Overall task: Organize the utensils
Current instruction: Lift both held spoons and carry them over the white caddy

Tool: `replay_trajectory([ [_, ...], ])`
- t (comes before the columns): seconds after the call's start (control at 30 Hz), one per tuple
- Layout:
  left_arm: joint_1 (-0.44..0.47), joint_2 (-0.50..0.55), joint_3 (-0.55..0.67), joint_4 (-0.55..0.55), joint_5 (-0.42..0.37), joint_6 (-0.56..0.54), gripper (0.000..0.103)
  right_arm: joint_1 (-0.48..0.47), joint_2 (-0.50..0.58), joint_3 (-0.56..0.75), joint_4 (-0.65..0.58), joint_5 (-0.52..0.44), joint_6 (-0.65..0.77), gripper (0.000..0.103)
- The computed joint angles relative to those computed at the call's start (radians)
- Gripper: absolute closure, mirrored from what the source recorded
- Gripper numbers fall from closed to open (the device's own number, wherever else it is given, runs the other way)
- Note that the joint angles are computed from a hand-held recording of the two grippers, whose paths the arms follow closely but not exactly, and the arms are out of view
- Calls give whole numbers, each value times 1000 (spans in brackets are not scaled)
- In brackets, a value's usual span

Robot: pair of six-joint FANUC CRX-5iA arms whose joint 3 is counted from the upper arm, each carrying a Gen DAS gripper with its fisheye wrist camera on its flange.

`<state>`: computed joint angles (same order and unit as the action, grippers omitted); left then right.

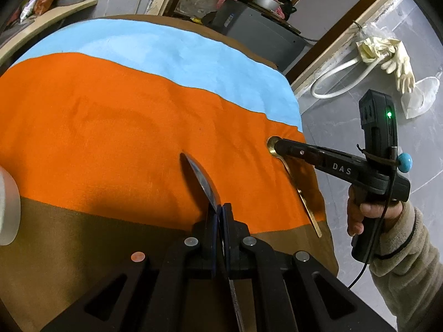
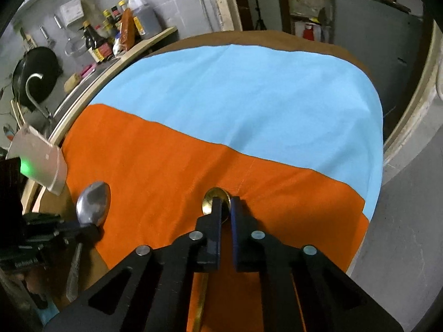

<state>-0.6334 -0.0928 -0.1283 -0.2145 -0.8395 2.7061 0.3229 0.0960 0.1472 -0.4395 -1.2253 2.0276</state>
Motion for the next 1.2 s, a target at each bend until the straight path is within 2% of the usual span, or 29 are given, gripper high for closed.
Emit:
replay_trajectory([
  [0.13, -15, -17, 8, -24, -10, 4, 100, -3, -34, -24, -23, 15, -26, 101],
  [0.3, -54, -54, 28, -98, -36, 34, 100, -25, -130, -102, -59, 64, -35, 101],
  [0.5, -161, -96, 84, -265, -106, 99, 100, 22, -345, -253, -34, 208, -101, 101],
  [0.63, -222, -125, 118, -364, -161, 116, 100, 125, -493, -364, 70, 359, -205, 101],
  [0.67, -237, -134, 127, -387, -176, 115, 100, 124, -511, -373, 72, 373, -202, 101],
  [0.83, -291, -184, 154, -477, -237, 90, 100, 277, -627, -463, 275, 521, -422, 101],
  [0.93, -336, -224, 162, -544, -281, 80, 100, 392, -678, -510, 467, 591, -623, 101],
  [1.07, -363, -286, 158, -595, -310, 53, 100, 550, -727, -577, 784, 662, -938, 101],
  [1.2, -398, -347, 153, -663, -363, 27, 100, 657, -741, -622, 1059, 710, -1209, 101],
])
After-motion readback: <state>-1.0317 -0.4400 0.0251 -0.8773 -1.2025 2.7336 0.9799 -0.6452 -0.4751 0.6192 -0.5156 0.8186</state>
